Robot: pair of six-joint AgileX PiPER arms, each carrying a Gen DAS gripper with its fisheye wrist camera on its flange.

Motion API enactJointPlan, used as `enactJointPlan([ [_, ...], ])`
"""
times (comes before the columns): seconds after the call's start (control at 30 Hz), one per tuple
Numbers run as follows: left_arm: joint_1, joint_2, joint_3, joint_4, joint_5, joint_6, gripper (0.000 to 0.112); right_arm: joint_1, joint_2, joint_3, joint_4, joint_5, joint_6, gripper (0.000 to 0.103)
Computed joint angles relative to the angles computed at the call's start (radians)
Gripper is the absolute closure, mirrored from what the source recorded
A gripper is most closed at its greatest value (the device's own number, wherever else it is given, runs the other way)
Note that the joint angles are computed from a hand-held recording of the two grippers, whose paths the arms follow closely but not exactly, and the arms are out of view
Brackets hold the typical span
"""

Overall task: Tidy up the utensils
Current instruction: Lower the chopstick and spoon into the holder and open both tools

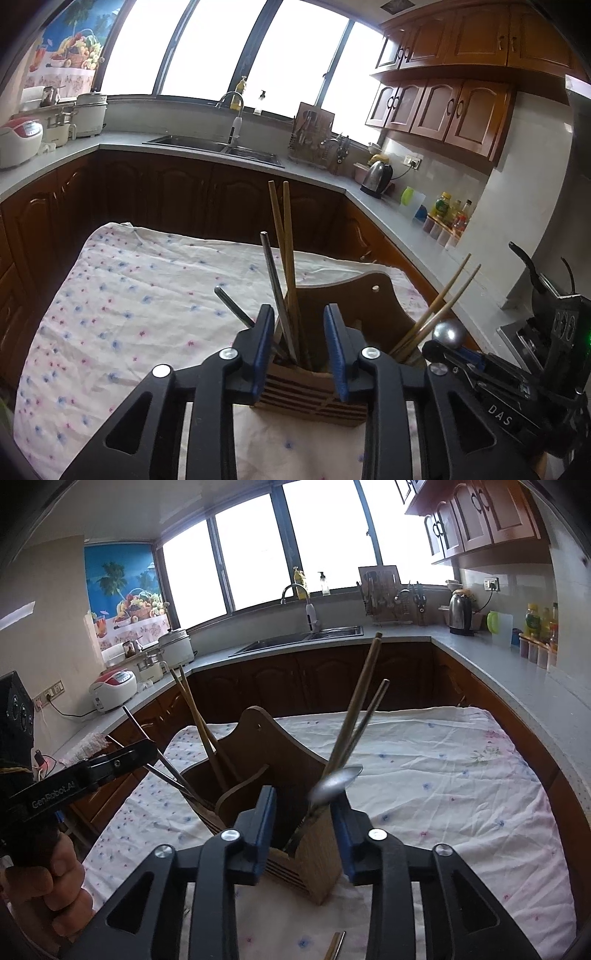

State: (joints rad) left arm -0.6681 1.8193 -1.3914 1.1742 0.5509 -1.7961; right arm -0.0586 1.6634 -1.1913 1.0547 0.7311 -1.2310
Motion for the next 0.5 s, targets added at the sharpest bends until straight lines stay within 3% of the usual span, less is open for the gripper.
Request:
enactJointPlan([
  [0.23,-0.038,-0.044,0.057,0.047,0.026,-0.074,0.067,-0.024,-0.017,0.016,0.002,0.010,0.001,0.060],
  [0.43,-0.061,-0.100,0.124,0.072,0.029,-0.144,0.062,-0.043,-0.032,0.033,0.014,0.030,-0.017,0.039],
  [0.5,-0.086,-0.119,0.140,0.070,0.070,-0.156,0.049,-0.052,-0.043,0.048,0.031,0.042,-0.036,0.027],
])
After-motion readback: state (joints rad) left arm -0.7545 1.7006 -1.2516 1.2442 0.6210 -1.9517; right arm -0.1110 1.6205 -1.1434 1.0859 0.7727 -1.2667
